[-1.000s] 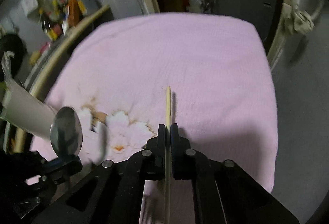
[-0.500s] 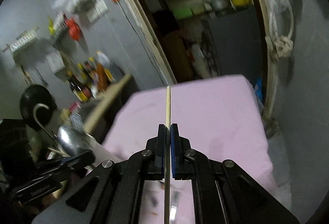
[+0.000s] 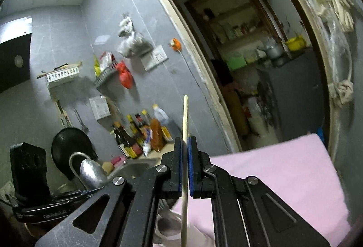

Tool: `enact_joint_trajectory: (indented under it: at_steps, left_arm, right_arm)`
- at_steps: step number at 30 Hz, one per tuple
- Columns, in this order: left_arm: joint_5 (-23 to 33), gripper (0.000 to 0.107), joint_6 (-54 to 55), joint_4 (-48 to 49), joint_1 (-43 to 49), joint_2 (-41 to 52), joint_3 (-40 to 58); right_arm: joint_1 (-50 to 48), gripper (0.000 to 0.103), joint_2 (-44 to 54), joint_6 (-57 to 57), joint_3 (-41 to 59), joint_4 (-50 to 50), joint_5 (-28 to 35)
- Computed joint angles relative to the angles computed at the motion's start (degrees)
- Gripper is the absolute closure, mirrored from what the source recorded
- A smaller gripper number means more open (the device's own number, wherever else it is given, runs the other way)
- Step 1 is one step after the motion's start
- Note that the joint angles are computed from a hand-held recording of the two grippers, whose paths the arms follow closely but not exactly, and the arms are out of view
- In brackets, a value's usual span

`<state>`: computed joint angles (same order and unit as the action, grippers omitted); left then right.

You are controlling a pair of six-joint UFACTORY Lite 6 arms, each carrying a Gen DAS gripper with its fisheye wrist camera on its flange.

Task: Organize utensils
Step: 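Carry the spoon with the left tool to the caddy while the right tool carries the chopstick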

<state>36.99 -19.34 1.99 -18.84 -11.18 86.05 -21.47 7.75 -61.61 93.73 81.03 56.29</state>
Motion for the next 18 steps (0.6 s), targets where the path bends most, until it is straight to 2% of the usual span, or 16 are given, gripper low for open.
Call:
enact_joint_trajectory:
  at_steps: [9, 13, 18]
  left_arm:
    - [-0.52, 0.104, 16.3, -12.86, 18.99, -3.43, -1.45]
    - [-1.5, 0.104, 20.35, -16.85, 23.75, -4.45, -4.11]
    - [-2.37, 0.104, 23.48, -19.49, 26.91, -5.72, -8.46]
  right_arm:
    - [15.02, 0.099, -7.3, -4.17, -7.08, 9.2, -19.03]
    - [21.26, 0.099, -9.17, -13.99, -11.63, 21.71, -27.75]
    - [25.78, 0.099, -10.84, -31.41, -17.19, 38.1, -33.08]
